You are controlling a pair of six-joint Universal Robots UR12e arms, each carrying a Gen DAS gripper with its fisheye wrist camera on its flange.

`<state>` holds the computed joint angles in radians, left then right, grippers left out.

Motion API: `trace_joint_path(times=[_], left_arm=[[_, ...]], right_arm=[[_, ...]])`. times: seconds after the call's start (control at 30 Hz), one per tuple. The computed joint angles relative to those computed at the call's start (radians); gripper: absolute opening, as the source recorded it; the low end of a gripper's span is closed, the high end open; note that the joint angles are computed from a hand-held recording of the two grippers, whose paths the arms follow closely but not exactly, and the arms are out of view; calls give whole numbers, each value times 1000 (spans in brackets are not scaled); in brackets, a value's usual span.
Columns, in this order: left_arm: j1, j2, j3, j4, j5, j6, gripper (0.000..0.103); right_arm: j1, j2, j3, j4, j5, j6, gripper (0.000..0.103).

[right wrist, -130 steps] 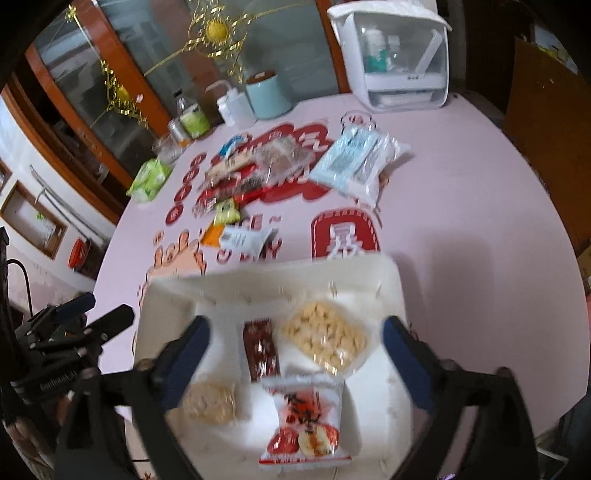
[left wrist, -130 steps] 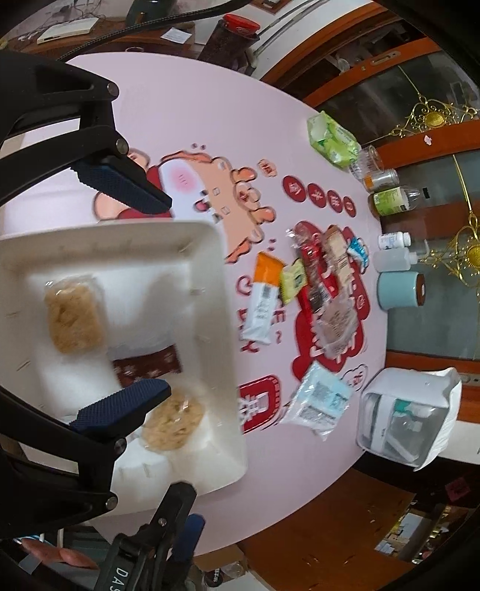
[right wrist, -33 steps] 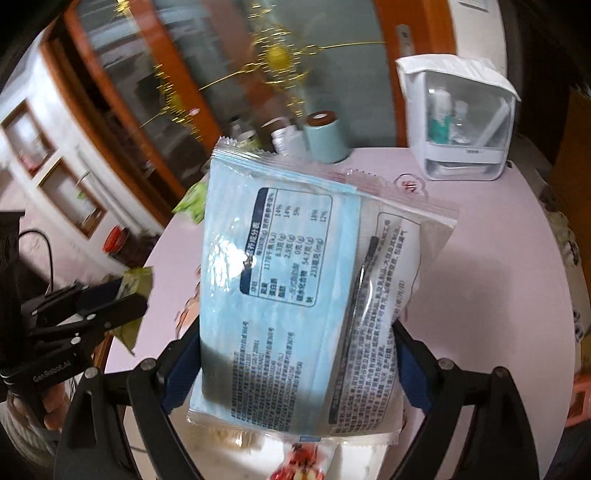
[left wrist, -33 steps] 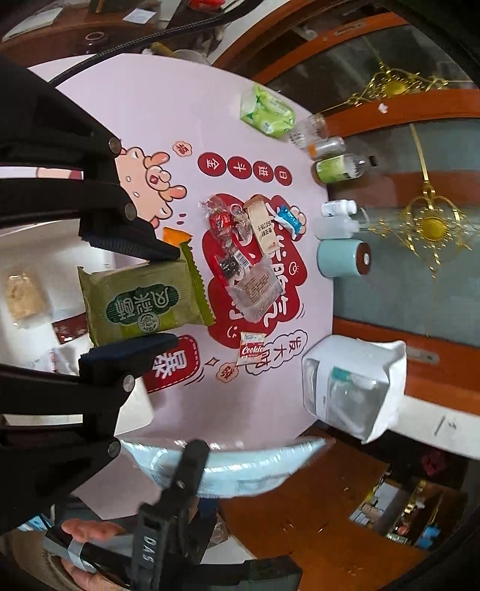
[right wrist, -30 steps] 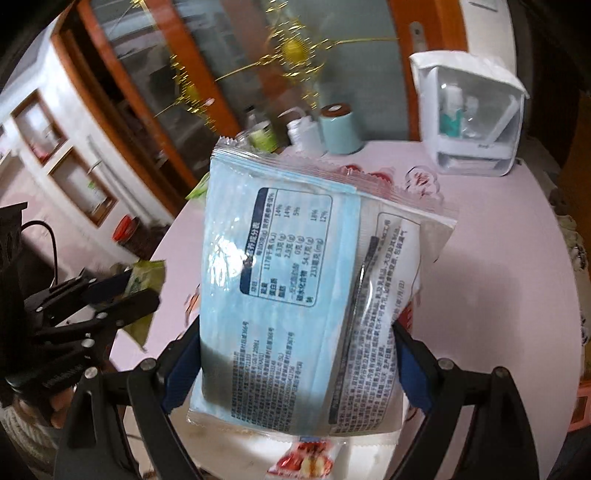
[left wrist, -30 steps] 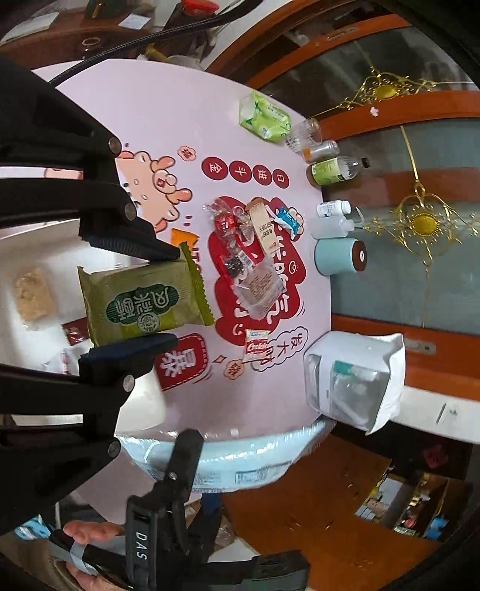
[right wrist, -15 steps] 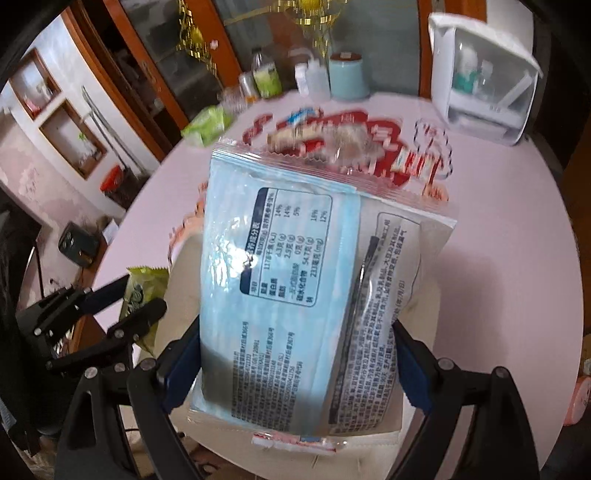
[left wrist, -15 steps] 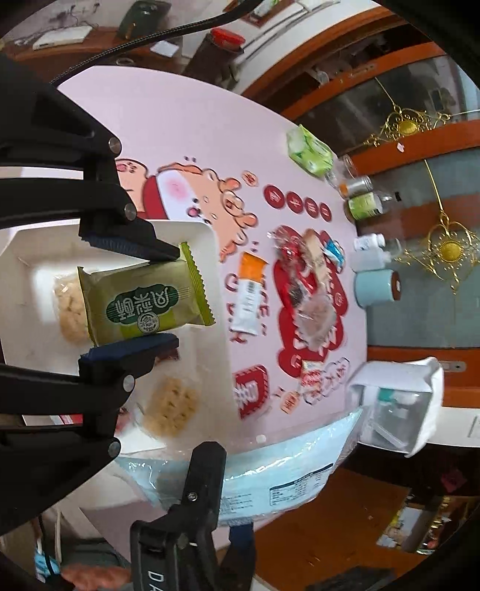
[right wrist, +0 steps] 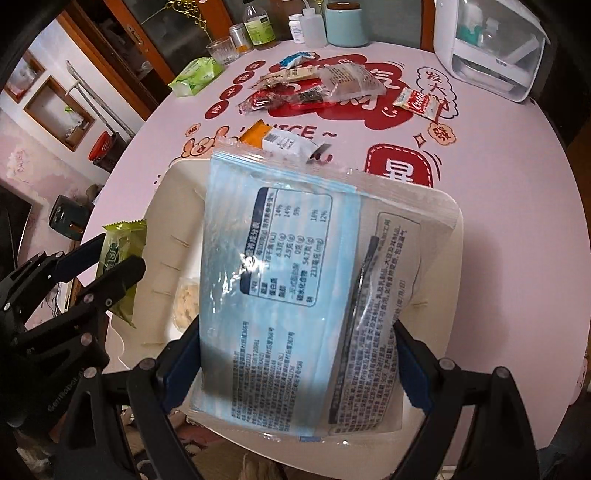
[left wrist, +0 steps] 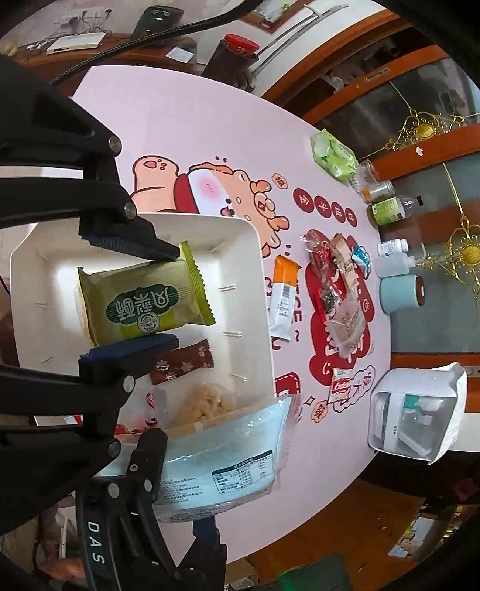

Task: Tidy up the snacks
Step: 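Carry both packets over the white tray and open both tools to release them, then move both tools back from the tray toward the snack pile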

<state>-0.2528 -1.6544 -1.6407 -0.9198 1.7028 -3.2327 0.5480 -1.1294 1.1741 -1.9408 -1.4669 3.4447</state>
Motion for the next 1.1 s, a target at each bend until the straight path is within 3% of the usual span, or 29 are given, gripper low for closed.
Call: trace_joint_path(times=[0.07,0.17,0.2,0.27,0.33,0.43,0.73,1.1], left_arm=[[-1,-1,1,-8,-1,3,46],[-13,-4,3,-9,48,-6,73],[-15,-4,4,-7,62,-12,77],[-6,2,-3,5,27,-20,88],[-3,6,-6,16,4,-16,88],[-13,2,-1,16,28,-4,88],[-18,2,1,42,64,-17,88],[-10,-3,0,64,53,-33,88]], right_arm=[[1,2,-1,18,-17,22,93],[-8,-9,24,1,-3,68,96],[-11,-13,33,-9,4,79,98],[-10,-18,39,-32,-13,87,98],[-5,-19,36,-46,-49,84,98],[-2,-22,36,-69,-78,87,98],[-6,-14,18,-56,-83,86,98],[-1,-2,-1,-45,-93,72,98]])
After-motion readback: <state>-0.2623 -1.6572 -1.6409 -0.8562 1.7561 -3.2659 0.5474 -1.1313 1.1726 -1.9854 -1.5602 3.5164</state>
